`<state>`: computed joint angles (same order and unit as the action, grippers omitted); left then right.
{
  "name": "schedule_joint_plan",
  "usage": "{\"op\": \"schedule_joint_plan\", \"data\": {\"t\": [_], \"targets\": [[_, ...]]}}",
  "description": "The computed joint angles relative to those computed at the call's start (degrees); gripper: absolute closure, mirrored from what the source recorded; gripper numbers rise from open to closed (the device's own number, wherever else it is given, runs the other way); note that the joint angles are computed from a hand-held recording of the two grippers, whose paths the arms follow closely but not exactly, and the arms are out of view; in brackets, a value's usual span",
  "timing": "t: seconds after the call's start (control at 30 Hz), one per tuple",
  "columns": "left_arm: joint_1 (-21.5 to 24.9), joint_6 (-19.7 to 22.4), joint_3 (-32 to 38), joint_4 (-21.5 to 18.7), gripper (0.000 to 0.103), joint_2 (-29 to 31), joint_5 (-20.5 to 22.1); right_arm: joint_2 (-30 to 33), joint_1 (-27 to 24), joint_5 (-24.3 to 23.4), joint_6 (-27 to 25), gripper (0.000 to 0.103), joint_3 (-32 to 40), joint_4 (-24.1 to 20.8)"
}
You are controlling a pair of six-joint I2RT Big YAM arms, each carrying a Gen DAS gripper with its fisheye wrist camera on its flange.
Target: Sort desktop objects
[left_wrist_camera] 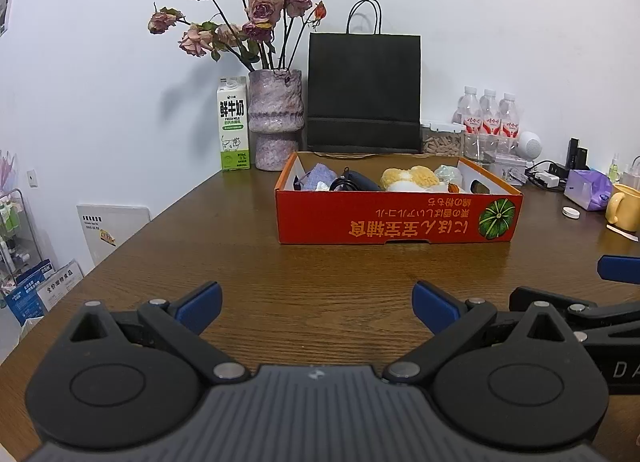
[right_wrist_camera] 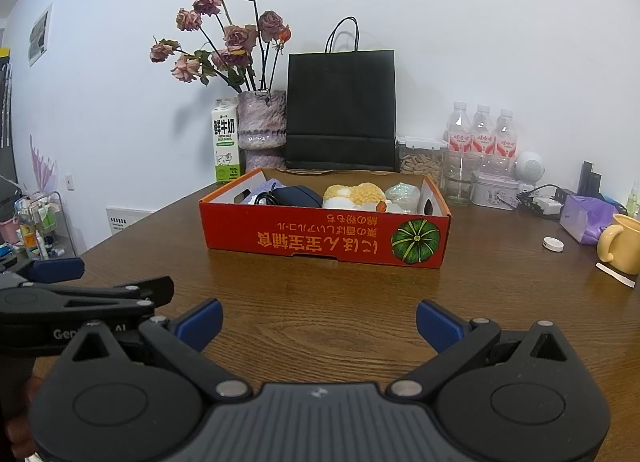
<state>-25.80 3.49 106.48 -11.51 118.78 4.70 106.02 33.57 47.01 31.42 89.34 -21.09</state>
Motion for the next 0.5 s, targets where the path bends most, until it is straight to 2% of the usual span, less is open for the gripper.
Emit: {"op": "schedule_joint_plan", "data": {"t": [0.5], "targets": [[-0.04, -0.08, -0.56, 0.56, 0.0, -0.23, -0.1, -0.1, 0.12, 0.11, 0.25, 0.0, -0.22, -0.12]]}}
